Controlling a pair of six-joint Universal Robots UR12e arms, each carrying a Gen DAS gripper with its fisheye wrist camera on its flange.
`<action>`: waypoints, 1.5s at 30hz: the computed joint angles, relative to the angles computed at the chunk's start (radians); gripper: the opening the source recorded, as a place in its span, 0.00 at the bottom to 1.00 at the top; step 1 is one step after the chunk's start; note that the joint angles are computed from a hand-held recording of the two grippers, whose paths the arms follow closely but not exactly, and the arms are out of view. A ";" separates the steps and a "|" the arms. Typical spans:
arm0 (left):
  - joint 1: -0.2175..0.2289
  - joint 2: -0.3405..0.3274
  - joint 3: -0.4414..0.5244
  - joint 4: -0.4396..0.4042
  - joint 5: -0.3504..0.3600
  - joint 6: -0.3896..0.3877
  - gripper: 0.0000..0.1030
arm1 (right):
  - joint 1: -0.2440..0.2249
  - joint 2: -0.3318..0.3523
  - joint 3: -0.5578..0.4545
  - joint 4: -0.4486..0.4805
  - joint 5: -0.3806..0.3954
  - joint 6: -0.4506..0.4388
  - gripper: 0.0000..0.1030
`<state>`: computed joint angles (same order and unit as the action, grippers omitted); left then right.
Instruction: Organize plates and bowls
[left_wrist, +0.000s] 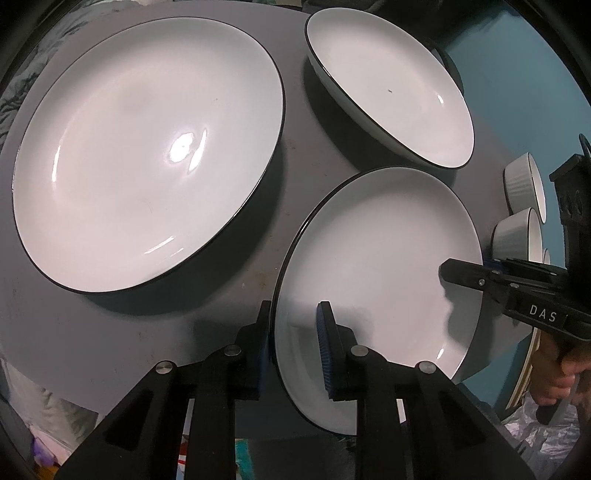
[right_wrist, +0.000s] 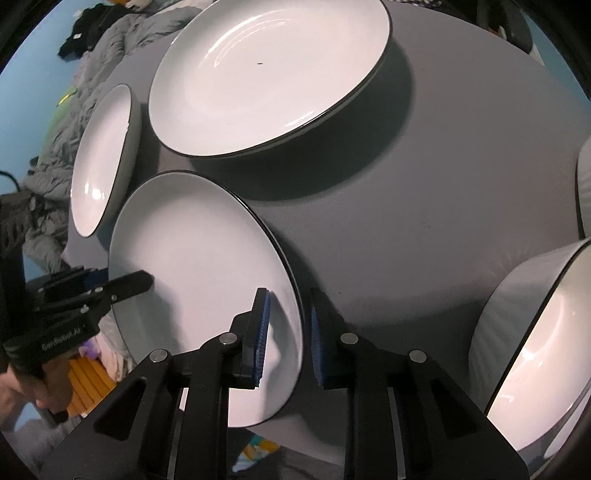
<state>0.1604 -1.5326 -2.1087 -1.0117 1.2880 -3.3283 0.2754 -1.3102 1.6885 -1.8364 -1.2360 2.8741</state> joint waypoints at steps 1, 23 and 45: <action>0.000 -0.001 0.001 -0.002 0.001 -0.002 0.22 | 0.006 0.001 -0.002 -0.005 -0.010 0.006 0.19; -0.002 -0.039 0.118 -0.087 0.004 0.043 0.22 | -0.009 -0.001 -0.064 0.065 0.008 0.059 0.18; -0.004 -0.225 0.315 -0.049 0.098 0.080 0.24 | -0.006 0.174 -0.302 0.088 0.037 0.117 0.18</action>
